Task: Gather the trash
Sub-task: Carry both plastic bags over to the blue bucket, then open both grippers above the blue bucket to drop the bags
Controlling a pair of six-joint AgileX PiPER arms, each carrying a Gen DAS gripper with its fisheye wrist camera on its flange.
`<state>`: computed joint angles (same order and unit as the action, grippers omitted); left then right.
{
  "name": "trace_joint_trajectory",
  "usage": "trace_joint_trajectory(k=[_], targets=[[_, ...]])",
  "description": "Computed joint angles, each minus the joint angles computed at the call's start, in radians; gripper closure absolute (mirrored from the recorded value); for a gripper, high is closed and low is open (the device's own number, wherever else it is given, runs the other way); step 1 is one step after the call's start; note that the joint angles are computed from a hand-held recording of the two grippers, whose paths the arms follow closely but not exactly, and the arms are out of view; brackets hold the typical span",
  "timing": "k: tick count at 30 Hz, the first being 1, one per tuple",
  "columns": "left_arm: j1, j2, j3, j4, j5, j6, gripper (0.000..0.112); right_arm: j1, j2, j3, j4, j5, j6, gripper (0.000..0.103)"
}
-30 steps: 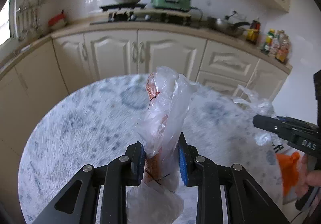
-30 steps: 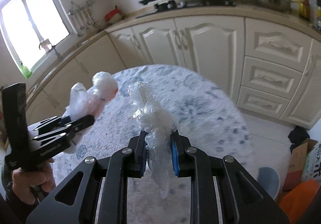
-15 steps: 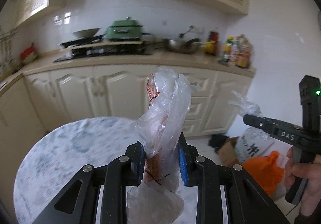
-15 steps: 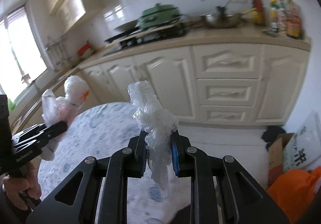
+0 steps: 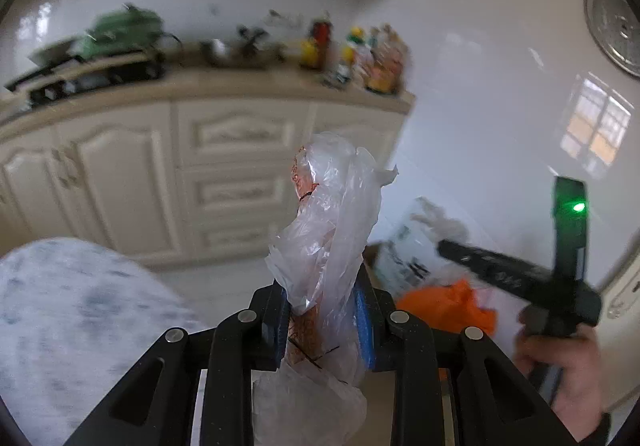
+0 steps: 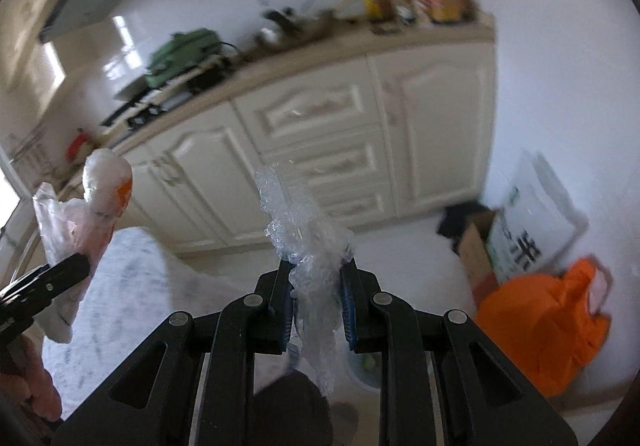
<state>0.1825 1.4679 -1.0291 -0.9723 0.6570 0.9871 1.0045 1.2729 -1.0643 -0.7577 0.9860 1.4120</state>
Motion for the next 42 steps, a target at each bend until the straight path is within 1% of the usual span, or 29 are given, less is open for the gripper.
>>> trace_joint_trajectory(k=[2,3,5,6,7,8,9,10,12,14,15,16,19,20,21,22,23,24,25,26,27,28,29,30,31,33,34,37,42], targets=[[-0.063,0.060,-0.034,0.027,-0.019,-0.044,0.088,-0.072,-0.033,0.083,0.043,-0.061,-0.002,0.084],[-0.091,0.093,-0.057,0.045,-0.026,-0.068,0.088,-0.081,-0.050,0.117,0.050,-0.075,0.009,0.084],[-0.150,0.163,-0.099,0.093,-0.043,-0.126,0.088,-0.151,-0.067,0.185,0.091,-0.142,-0.007,0.084],[-0.165,0.200,-0.126,0.117,-0.046,-0.149,0.088,-0.198,-0.070,0.223,0.123,-0.193,-0.030,0.084],[-0.185,0.229,-0.145,0.140,-0.053,-0.175,0.088,-0.228,-0.066,0.245,0.144,-0.226,-0.046,0.084],[-0.206,0.263,-0.175,0.174,-0.048,-0.217,0.088,-0.261,-0.059,0.287,0.167,-0.271,-0.055,0.084],[-0.222,0.294,-0.209,0.203,-0.038,-0.253,0.088,-0.264,-0.060,0.290,0.167,-0.277,-0.057,0.084],[-0.246,0.321,-0.231,0.234,-0.039,-0.293,0.088,-0.300,-0.052,0.316,0.196,-0.322,-0.079,0.084],[-0.284,0.377,-0.278,0.292,-0.029,-0.361,0.087,-0.344,-0.038,0.350,0.222,-0.380,-0.100,0.084],[-0.311,0.453,-0.398,0.368,0.018,-0.459,0.087,-0.404,-0.016,0.384,0.271,-0.453,-0.151,0.083],[-0.326,0.481,-0.432,0.401,0.034,-0.491,0.087,-0.420,-0.005,0.390,0.283,-0.471,-0.165,0.083],[-0.345,0.524,-0.507,0.440,0.063,-0.546,0.087,-0.440,0.009,0.397,0.303,-0.493,-0.188,0.083],[-0.372,0.652,-0.737,0.540,0.181,-0.656,0.083,-0.479,0.045,0.409,0.341,-0.538,-0.228,0.080],[-0.379,0.677,-0.785,0.561,0.207,-0.676,0.082,-0.490,0.057,0.413,0.350,-0.548,-0.237,0.080],[-0.387,0.696,-0.822,0.576,0.226,-0.689,0.072,-0.502,0.065,0.417,0.367,-0.561,-0.257,0.080],[-0.396,0.727,-0.882,0.600,0.256,-0.713,0.053,-0.514,0.074,0.423,0.382,-0.572,-0.269,0.079],[-0.403,0.763,-0.943,0.625,0.259,-0.742,0.044,-0.521,0.081,0.429,0.381,-0.580,-0.265,0.074],[-0.408,0.766,-0.964,0.646,0.262,-0.769,0.034,-0.534,0.090,0.442,0.393,-0.603,-0.278,0.071],[-0.410,0.779,-0.978,0.648,0.252,-0.774,0.030,-0.540,0.093,0.450,0.390,-0.611,-0.272,0.060],[-0.415,0.761,-0.961,0.662,0.241,-0.791,0.028,-0.540,0.094,0.457,0.373,-0.616,-0.249,0.043],[-0.414,0.751,-0.944,0.677,0.233,-0.802,0.022,-0.538,0.094,0.457,0.368,-0.616,-0.242,0.032],[-0.418,0.738,-0.929,0.699,0.223,-0.823,0.018,-0.530,0.094,0.469,0.336,-0.619,-0.196,0.010],[-0.419,0.715,-0.895,0.712,0.200,-0.833,0.017,-0.527,0.097,0.474,0.328,-0.621,-0.180,0.000],[-0.426,0.699,-0.875,0.737,0.178,-0.857,0.014,-0.527,0.097,0.474,0.328,-0.621,-0.180,0.000],[-0.424,0.664,-0.815,0.752,0.146,-0.863,0.011,-0.529,0.102,0.481,0.336,-0.619,-0.169,0.000],[-0.432,0.602,-0.733,0.796,0.097,-0.907,0.010,-0.526,0.104,0.480,0.334,-0.608,-0.158,0.000],[-0.428,0.556,-0.665,0.793,0.067,-0.901,0.010,-0.518,0.102,0.483,0.316,-0.600,-0.129,0.000],[-0.419,0.453,-0.532,0.802,0.005,-0.904,0.010,-0.497,0.084,0.478,0.316,-0.575,-0.114,0.000],[-0.372,0.270,-0.323,0.752,-0.080,-0.843,0.010,-0.411,0.041,0.419,0.251,-0.467,-0.018,0.000]])
